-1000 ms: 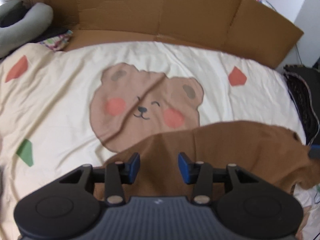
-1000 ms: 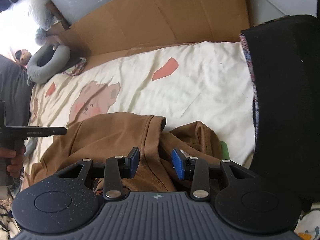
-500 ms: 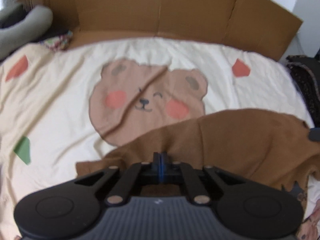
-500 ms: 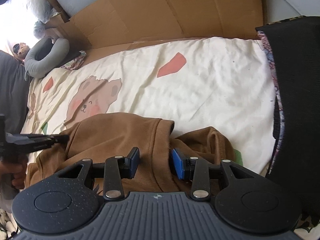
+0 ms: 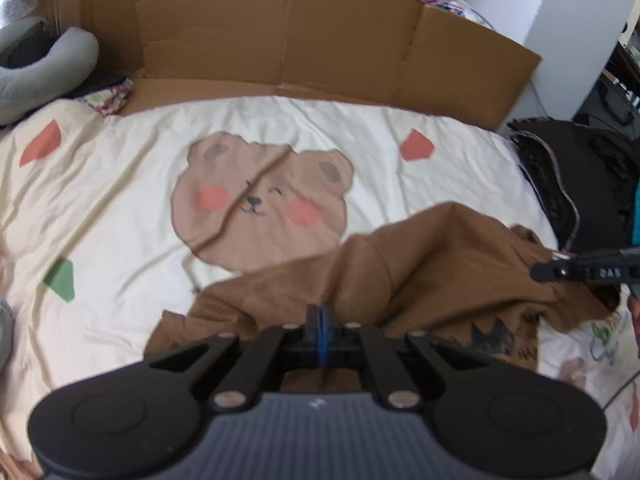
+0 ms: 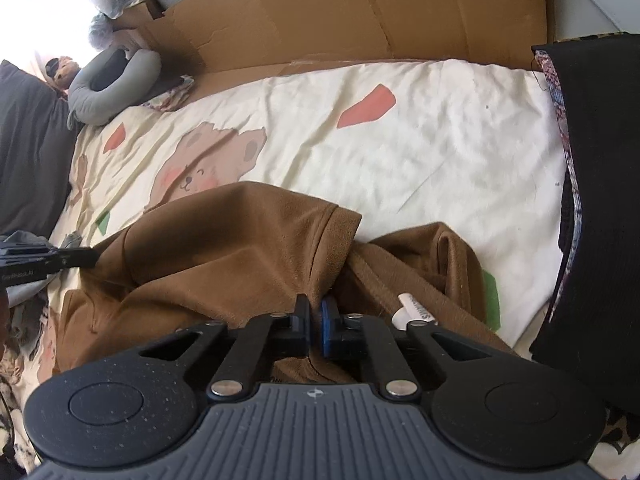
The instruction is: Fold clothes
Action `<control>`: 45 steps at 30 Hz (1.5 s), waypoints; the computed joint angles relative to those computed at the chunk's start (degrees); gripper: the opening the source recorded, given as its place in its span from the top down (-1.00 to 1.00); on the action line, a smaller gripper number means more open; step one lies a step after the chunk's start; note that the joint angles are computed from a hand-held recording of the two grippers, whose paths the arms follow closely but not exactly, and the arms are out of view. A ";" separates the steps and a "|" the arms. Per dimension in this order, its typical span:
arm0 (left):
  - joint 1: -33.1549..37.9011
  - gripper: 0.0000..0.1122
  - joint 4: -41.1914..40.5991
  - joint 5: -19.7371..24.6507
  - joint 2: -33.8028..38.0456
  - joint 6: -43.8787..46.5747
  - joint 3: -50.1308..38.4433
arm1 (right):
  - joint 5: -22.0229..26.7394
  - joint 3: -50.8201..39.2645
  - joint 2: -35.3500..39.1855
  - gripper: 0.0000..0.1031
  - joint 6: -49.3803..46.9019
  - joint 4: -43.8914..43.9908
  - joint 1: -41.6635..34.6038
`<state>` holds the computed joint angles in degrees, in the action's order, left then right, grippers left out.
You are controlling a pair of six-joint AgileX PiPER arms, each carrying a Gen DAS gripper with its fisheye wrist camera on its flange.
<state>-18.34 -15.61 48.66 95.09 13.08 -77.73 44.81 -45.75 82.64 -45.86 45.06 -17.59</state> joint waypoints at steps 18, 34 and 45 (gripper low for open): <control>1.07 1.00 -3.80 9.52 -6.10 1.19 6.30 | 12.48 2.61 -7.48 0.99 -0.32 -6.27 -10.35; 0.50 0.91 -2.84 15.56 -3.72 2.63 2.18 | 9.03 7.29 -5.78 0.99 0.40 -9.25 -12.41; -2.35 0.29 -2.90 15.35 6.53 8.62 -12.11 | 10.65 6.55 -5.36 0.96 -0.58 -8.57 -13.68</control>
